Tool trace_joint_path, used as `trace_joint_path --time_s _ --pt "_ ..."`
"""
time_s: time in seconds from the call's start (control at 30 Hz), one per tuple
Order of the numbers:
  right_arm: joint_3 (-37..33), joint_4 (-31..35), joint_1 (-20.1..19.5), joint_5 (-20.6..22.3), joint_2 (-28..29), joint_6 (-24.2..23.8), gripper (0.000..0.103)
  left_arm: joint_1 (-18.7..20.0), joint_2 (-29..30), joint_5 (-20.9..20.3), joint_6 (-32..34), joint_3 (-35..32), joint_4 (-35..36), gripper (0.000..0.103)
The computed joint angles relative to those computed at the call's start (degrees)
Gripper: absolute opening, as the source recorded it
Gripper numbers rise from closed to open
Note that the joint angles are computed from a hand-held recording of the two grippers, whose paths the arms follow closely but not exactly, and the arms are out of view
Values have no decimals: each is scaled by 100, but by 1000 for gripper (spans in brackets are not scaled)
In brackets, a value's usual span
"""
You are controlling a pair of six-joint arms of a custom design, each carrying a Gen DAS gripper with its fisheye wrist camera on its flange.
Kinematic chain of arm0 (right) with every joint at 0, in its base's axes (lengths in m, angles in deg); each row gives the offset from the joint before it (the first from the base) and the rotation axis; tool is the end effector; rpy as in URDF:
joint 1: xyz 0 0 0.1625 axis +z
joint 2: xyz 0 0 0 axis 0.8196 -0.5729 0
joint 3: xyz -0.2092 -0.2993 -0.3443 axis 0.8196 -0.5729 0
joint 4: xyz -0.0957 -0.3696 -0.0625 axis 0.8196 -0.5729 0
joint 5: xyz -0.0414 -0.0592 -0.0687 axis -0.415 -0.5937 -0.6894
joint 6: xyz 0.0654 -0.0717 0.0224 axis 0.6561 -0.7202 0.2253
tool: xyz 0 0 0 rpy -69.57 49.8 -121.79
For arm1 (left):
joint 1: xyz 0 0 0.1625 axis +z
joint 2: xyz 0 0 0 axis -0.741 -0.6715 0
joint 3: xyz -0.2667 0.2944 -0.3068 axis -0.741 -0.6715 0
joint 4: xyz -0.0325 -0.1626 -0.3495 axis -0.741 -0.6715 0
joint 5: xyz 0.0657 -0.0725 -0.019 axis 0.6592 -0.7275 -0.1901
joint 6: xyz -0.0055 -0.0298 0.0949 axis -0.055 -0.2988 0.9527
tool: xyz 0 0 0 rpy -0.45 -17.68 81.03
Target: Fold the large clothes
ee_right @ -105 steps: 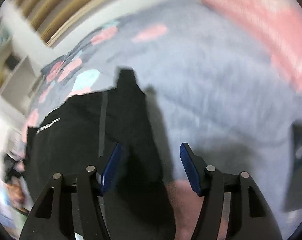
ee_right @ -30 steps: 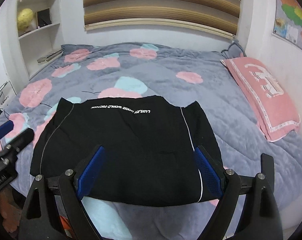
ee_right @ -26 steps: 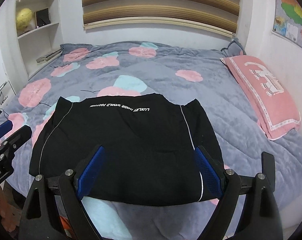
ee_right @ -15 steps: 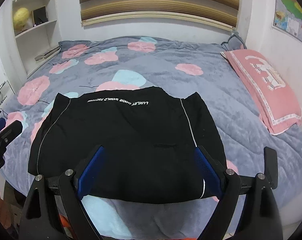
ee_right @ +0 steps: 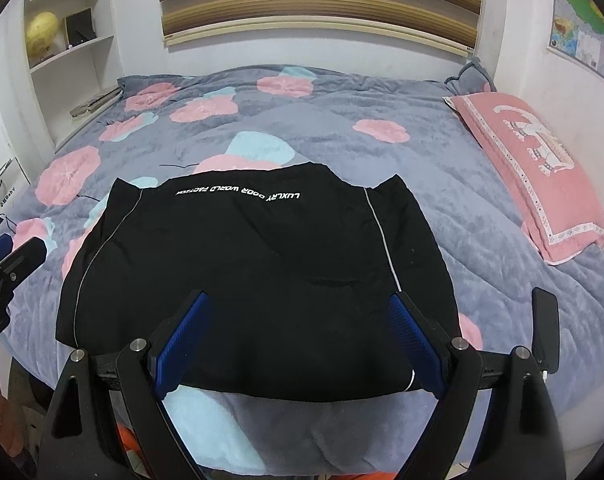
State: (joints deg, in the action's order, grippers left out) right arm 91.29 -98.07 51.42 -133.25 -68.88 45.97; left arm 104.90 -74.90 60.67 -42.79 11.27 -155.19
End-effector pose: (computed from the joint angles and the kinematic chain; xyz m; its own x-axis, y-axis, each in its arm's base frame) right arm 0.3400 -0.8296 0.1615 -0.5940 -0.5261 0.6086 -0.7575 0.6206 -0.2029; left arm -0.2170 -0.7571 0.2816 -0.6381 -0.4988 -0.5865 0.3215 0.5196 -0.7916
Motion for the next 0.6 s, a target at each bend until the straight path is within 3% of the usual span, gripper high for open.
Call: trace_joint_path --time_s 0.6 --pt "-28 102 -30 -17 28 30 92 54 -42 48 -407 -2 496 81"
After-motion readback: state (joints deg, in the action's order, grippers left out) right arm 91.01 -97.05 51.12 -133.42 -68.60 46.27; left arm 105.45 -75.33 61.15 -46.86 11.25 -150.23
